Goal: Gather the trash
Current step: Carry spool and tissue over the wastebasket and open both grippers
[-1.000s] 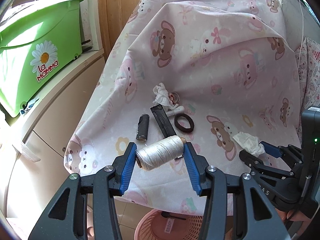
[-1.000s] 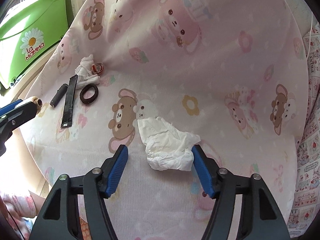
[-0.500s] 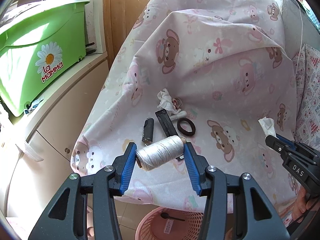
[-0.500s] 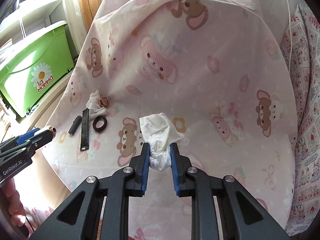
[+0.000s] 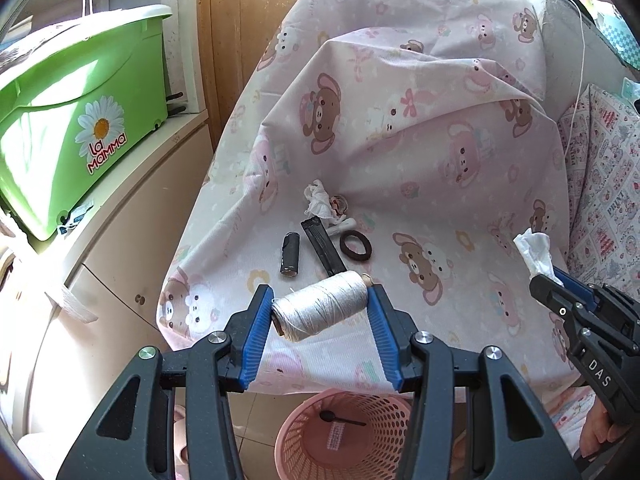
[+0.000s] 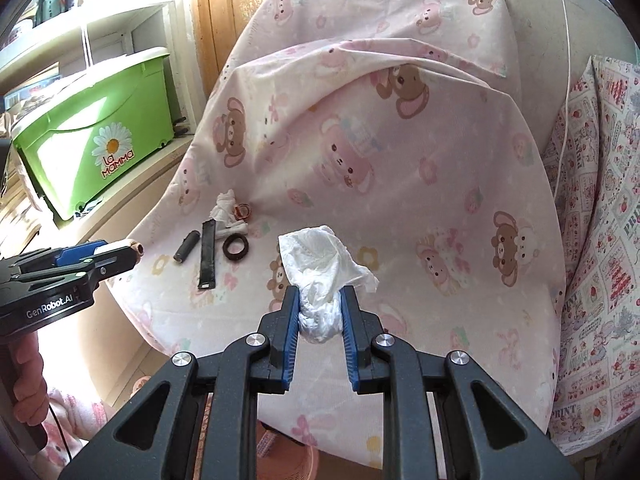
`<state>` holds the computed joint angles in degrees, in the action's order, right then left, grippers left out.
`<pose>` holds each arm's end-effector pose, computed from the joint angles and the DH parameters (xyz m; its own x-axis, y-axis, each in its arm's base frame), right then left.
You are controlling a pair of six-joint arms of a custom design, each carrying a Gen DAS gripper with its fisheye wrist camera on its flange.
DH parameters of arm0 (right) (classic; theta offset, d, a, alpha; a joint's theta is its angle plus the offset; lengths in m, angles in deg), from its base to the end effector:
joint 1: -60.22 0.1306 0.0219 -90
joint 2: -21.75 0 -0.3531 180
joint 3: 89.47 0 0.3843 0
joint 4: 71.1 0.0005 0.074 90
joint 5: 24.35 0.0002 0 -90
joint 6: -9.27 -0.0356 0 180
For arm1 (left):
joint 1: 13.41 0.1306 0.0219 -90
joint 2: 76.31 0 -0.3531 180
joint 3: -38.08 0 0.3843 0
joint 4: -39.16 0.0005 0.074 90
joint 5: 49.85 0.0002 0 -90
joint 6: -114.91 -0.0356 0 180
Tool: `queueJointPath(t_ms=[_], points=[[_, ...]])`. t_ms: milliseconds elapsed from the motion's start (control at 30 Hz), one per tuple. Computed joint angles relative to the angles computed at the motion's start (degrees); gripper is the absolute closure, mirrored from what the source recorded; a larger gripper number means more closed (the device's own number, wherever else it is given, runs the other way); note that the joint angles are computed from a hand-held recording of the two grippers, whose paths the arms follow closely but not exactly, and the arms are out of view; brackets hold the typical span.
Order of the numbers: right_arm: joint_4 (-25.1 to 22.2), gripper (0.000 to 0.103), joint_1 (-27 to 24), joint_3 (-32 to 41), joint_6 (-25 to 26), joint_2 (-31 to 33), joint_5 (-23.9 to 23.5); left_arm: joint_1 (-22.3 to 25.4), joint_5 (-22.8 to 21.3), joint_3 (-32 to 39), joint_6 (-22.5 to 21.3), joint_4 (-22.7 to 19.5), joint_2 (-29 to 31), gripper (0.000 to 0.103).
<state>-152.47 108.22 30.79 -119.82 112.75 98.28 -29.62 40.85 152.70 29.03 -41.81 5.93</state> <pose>0.3004 0.3042 0.5893 -0.6648 0.0553 -0.7450 0.0192 0.9982 0.0570 0.3561 -0.1045 0.6039 -0.7389 0.1400 -0.6591 0.2344 0.9705 -0.0567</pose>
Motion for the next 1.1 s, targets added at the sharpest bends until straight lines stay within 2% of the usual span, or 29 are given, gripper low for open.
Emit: queueJointPath(t_ms=[233, 367, 433, 667, 767, 800, 900, 1100], points=[[-2.8, 0.081, 5.5, 4.9, -1.9, 2.0, 1.2, -0.2, 2.0, -0.7, -0.9, -2.5, -3.0, 0.056], [-0.8, 0.081, 8.0, 2.8, -3.2, 0.3, 0.2, 0.3, 4.5, -3.2, -0.8, -3.4, -4.3, 0.056], [0.1, 0.081, 8.6, 0.5, -4.3, -0.7, -0.1, 0.3, 4.3, -5.8, -1.1, -3.2, -5.3, 0.056], [1.4, 0.081, 8.2, -7.0, -7.2, -2.4, -4.5, 2.2, 9.9, -10.1, -1.9, -5.6, -5.7, 0.056], [0.1, 0.081, 8.2, -7.9, -7.5, -2.2, -5.2, 5.3, 18.0, -10.8, -1.1, -8.3, -4.8, 0.056], [0.2, 0.081, 8.2, -8.4, -7.5, -2.3, -5.7, 6.1, 19.4, -11.0, -0.7, -9.0, -4.7, 0.056], [0.9, 0.081, 7.9, -9.7, -7.4, -2.7, -7.9, 6.4, 18.2, -12.0, -0.7, -9.6, -4.6, 0.056], [-0.3, 0.081, 8.7, -9.1, -5.3, -0.6, -10.7, 6.8, 20.9, -13.5, -1.7, -12.0, -3.2, 0.056]])
